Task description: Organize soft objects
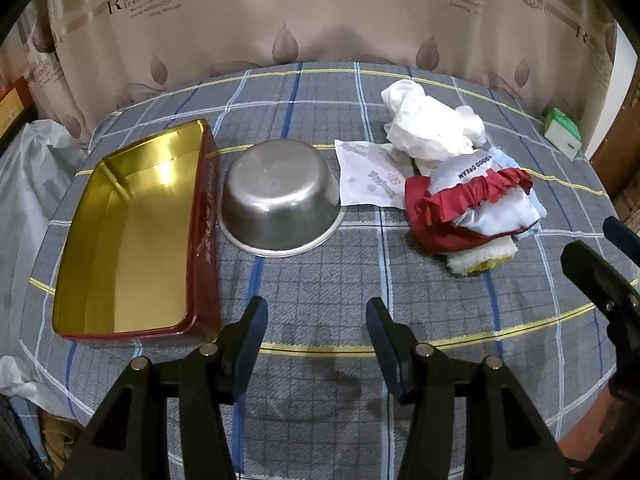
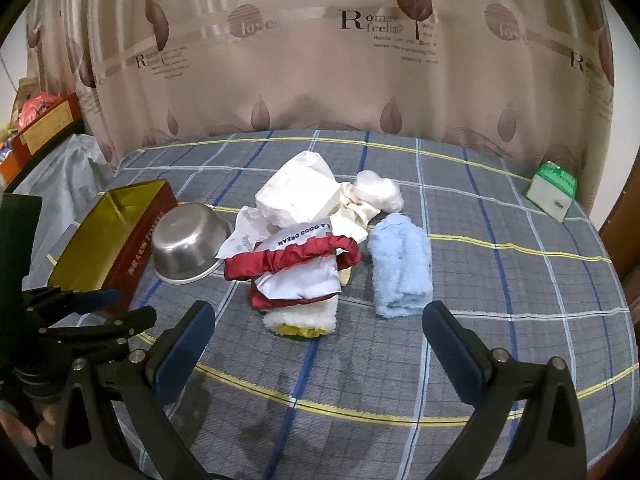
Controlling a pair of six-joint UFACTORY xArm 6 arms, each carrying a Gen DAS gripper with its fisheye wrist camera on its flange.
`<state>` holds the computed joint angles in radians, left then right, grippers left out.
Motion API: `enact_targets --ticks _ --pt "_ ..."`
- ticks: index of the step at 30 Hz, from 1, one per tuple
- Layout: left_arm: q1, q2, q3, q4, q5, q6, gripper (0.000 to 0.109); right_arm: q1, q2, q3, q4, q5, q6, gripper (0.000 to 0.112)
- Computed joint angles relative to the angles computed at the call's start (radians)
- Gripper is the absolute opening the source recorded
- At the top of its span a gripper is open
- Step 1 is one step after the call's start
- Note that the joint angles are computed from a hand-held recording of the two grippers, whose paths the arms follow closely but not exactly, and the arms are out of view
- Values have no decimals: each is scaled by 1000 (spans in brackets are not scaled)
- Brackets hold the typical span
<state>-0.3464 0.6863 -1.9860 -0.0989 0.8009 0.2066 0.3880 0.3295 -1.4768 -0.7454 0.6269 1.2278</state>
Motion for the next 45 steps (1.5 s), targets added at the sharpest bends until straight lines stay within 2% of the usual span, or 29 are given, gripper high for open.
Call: enact_targets --ticks 23,45 --pt "-6 7 7 60 -2 -42 52 -3 -6 13 20 -15 -15 103" --pt "-8 50 -65 64 60 -50 52 -24 0 24 47 -48 -28 103"
